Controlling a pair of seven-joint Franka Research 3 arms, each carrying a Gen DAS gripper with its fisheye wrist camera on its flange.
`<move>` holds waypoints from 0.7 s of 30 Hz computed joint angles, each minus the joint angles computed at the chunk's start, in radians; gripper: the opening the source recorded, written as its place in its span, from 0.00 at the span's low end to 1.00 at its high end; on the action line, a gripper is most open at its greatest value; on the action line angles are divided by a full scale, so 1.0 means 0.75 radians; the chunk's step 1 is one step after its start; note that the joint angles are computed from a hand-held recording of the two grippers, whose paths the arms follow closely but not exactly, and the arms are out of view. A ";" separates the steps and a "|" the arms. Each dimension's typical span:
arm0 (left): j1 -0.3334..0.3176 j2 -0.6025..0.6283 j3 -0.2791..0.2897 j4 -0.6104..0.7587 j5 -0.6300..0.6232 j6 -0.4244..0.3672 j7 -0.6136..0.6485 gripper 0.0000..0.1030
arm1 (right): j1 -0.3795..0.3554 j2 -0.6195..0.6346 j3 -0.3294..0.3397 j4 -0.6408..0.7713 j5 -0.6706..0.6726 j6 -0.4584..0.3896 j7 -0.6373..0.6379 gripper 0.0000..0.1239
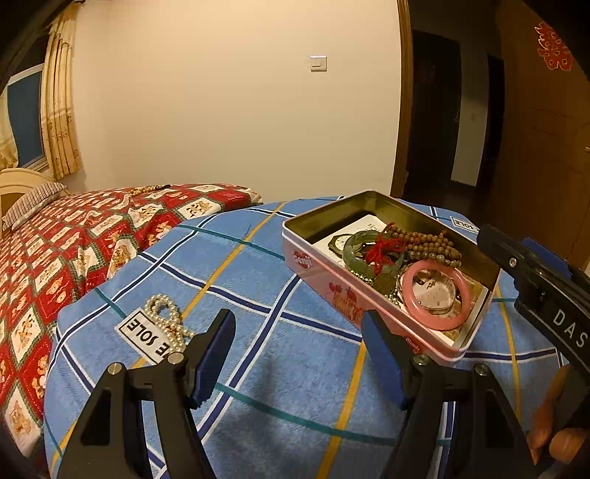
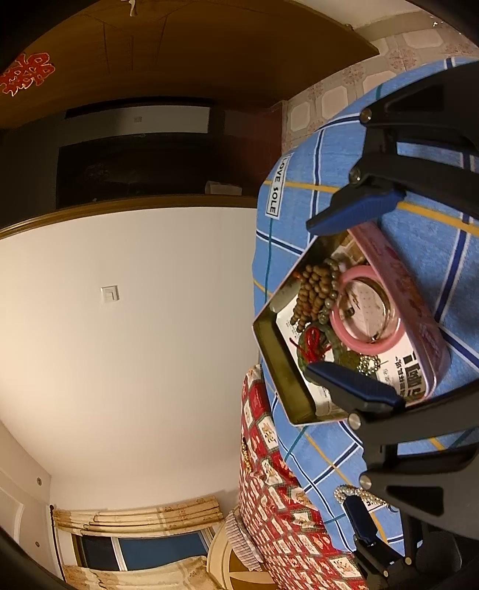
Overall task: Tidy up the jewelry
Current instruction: 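Withdraw both tools from the tin toward the pearl necklace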
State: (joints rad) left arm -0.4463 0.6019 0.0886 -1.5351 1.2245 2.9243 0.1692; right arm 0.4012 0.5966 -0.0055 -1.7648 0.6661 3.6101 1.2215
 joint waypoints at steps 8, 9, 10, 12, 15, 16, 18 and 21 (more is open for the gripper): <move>0.005 -0.044 0.012 -0.061 0.072 0.017 -0.085 0.69 | -0.019 -0.033 0.039 -0.057 -0.018 0.018 0.066 0.60; 0.009 -0.048 0.009 -0.065 0.081 0.017 -0.092 0.69 | -0.016 -0.035 0.041 -0.060 -0.022 0.018 0.069 0.60; 0.014 -0.051 0.006 -0.069 0.088 0.017 -0.098 0.69 | -0.013 -0.036 0.042 -0.062 -0.025 0.016 0.071 0.60; 0.022 -0.055 -0.001 -0.074 0.099 0.018 -0.107 0.69 | -0.005 -0.038 0.044 -0.064 -0.034 0.010 0.072 0.60; 0.034 -0.066 -0.004 -0.089 0.123 0.025 -0.135 0.69 | 0.020 -0.034 0.036 -0.057 -0.036 0.007 0.057 0.60; 0.040 -0.070 -0.006 -0.095 0.130 0.027 -0.141 0.69 | 0.021 -0.034 0.040 -0.057 -0.043 0.002 0.056 0.60; 0.050 -0.081 -0.010 -0.107 0.142 0.026 -0.155 0.69 | 0.038 -0.029 0.034 -0.046 -0.042 -0.014 0.044 0.60; 0.068 -0.096 -0.015 -0.127 0.159 0.025 -0.179 0.69 | 0.048 -0.017 0.036 -0.024 -0.056 -0.035 0.040 0.60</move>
State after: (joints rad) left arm -0.3955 0.5297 0.0770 -1.6301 1.3436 2.9429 0.0347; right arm 0.4373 0.5835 0.0214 -1.7831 0.6244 3.5839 1.2515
